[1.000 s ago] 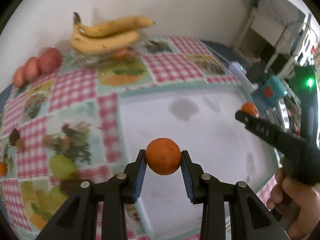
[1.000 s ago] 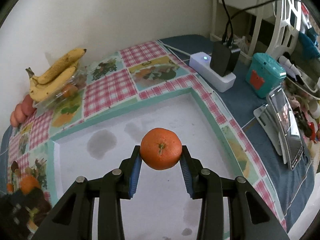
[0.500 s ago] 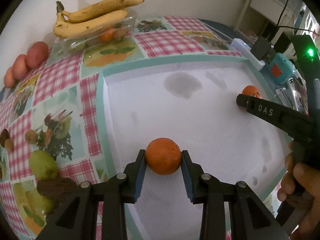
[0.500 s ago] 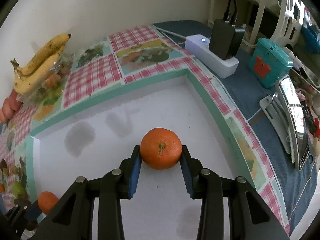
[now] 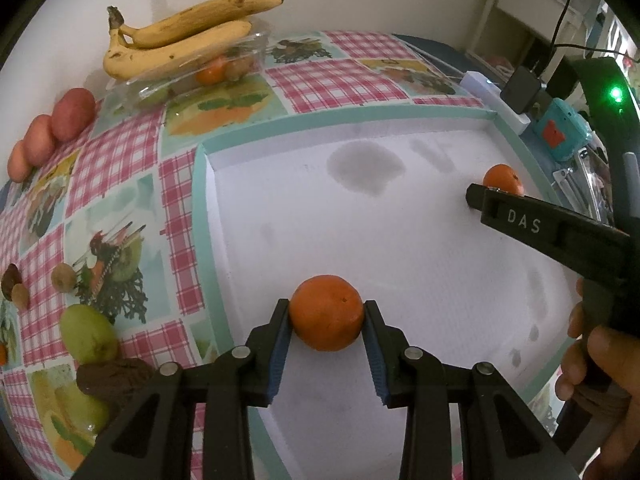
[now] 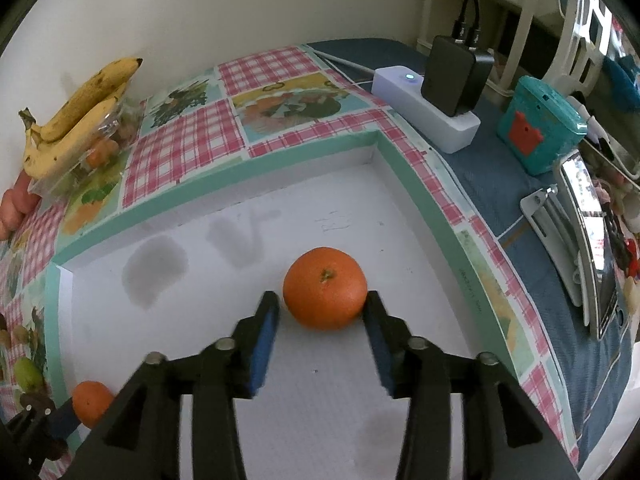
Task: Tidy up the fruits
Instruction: 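Lower the oranges into the white tray and open both tools, then move both open tools back over the fruits on the tablecloth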
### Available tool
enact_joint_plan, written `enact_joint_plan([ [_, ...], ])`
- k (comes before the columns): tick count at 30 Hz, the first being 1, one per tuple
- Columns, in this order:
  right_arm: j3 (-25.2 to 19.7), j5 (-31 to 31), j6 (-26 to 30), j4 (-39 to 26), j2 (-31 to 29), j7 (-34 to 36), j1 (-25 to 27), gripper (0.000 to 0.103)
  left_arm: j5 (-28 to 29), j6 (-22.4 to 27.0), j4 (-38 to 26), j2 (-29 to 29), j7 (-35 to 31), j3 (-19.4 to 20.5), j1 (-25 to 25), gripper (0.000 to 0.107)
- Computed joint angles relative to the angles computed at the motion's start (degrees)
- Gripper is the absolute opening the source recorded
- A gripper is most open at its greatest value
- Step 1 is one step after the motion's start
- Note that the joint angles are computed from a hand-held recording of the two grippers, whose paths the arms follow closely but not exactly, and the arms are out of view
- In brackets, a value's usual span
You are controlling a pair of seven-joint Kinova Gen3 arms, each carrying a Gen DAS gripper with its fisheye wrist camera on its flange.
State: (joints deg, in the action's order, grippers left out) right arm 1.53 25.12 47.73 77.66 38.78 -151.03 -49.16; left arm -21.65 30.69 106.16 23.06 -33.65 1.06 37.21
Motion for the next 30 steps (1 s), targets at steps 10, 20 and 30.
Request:
enact_joint_plan([
  [10, 0.78, 2.15, 2.51, -1.15, -0.60, -1.68, -2.00, 0.073, -0.72, 1.14, 0.52, -3.40, 1.60, 0.14, 0.54, 0.066],
  [20, -0.50, 5.31, 6.34, -2.03, -2.86, -1.82, -4.48, 0.092, -9.06, 9.46, 1.03, -7.61, 12.26, 1.13, 1.63, 0.099],
  [30, -1.61, 8.00, 5.19, 2.08, -6.82, -5.78, -6.15, 0.095, -14.71, 13.32, 7.78, -14.34, 21.46, 3.13, -4.53, 0.103],
])
